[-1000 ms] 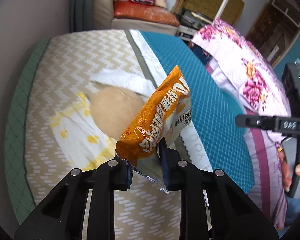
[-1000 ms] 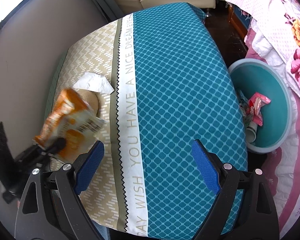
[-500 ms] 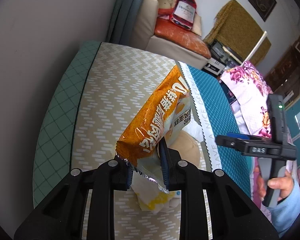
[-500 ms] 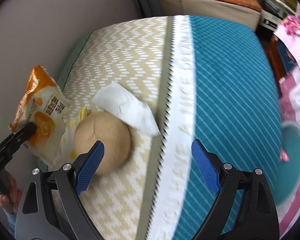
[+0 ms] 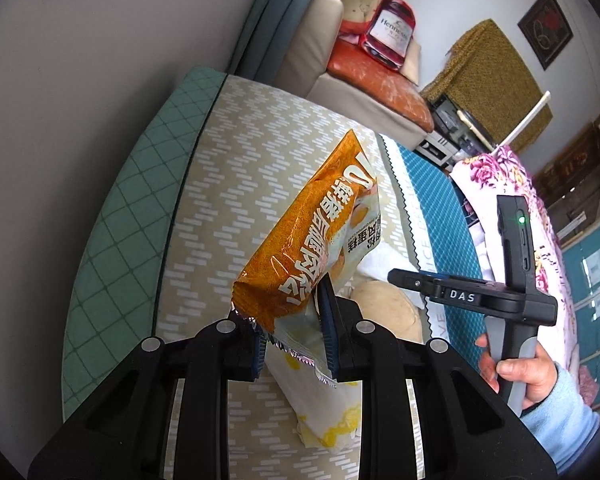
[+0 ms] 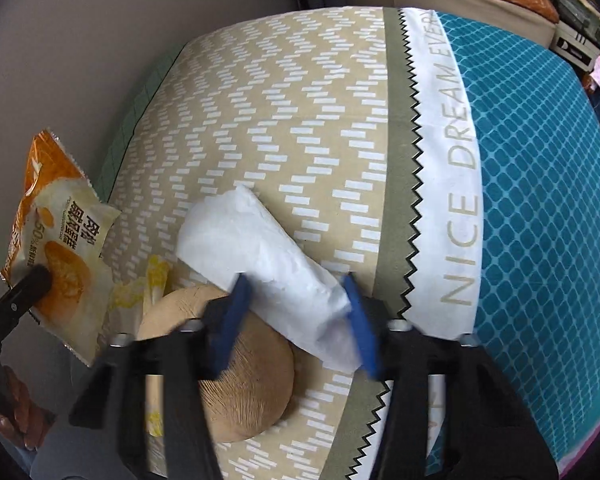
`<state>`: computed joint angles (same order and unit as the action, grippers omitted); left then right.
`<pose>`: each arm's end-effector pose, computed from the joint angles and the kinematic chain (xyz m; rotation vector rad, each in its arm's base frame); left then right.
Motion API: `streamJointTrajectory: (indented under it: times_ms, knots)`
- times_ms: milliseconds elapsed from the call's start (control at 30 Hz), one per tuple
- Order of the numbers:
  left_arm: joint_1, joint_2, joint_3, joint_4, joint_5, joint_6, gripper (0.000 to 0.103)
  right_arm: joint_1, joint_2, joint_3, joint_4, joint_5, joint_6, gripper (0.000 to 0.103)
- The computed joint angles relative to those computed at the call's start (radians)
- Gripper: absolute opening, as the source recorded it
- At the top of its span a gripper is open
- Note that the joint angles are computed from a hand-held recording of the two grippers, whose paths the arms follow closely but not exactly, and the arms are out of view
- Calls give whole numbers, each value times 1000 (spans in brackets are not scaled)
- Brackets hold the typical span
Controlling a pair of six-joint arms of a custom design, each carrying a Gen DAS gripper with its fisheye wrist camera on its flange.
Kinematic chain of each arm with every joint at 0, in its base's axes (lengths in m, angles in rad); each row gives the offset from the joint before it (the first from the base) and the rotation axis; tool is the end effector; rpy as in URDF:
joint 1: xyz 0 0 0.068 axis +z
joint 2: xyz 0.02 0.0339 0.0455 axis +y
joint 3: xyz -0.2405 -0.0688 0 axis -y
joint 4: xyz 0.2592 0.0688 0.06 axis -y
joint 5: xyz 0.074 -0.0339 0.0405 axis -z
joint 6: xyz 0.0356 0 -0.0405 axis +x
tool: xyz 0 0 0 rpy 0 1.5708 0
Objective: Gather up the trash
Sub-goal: 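Grasp the orange snack bag with left tool while right tool grasps the white tissue, then carry snack bag and tissue over the teal bin and open both tools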
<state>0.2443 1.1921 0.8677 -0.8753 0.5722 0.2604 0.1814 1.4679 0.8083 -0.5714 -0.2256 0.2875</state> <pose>0.2313 0.0378 0.2144 0.1632 2.5785 -0.6139 0.2672 0.0571 0.1388 0.0952 2.8321 0.4251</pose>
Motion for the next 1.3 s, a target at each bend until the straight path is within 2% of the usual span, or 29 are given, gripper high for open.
streamJointTrajectory:
  times_ms: [33,100,233,367,567,667,833,1000,1167,1300]
  knots:
    - [-7,-4,-3,-1,-1,-4,24,-3,-5,-5,0,-9,5,15]
    - [-16,-12,-8,2,-2,-12,24,-5,-53,-33,2,-7,22,8]
    - [-42,-53,-10,-10,3,-31,24,-73,-235,-123,-35,-32,45,7]
    - [-113,-106,-13,-19,-9,-67,24,-198,-472,-185,-163,-76,9,7]
    - [-324,-185,-25,0,-71,-187,24,-449,-720,-203,-390,-176,-140,7]
    - [-479,-212,-42,34,-137,-277,24,-719,-776,-165,-569,-287,-362,7]
    - [-762,-202,-59,110,-269,-431,24,-1122,-750,-102,-789,-397,-738,7]
    - [-1006,-93,-22,193,-380,-546,24,-1538,-565,-6,-961,-456,-1159,7]
    - [-1196,64,63,255,-465,-621,24,-1750,-386,63,-971,-460,-1355,8]
    - [-1294,183,144,278,-511,-653,24,-1858,-248,129,-953,-457,-1431,8]
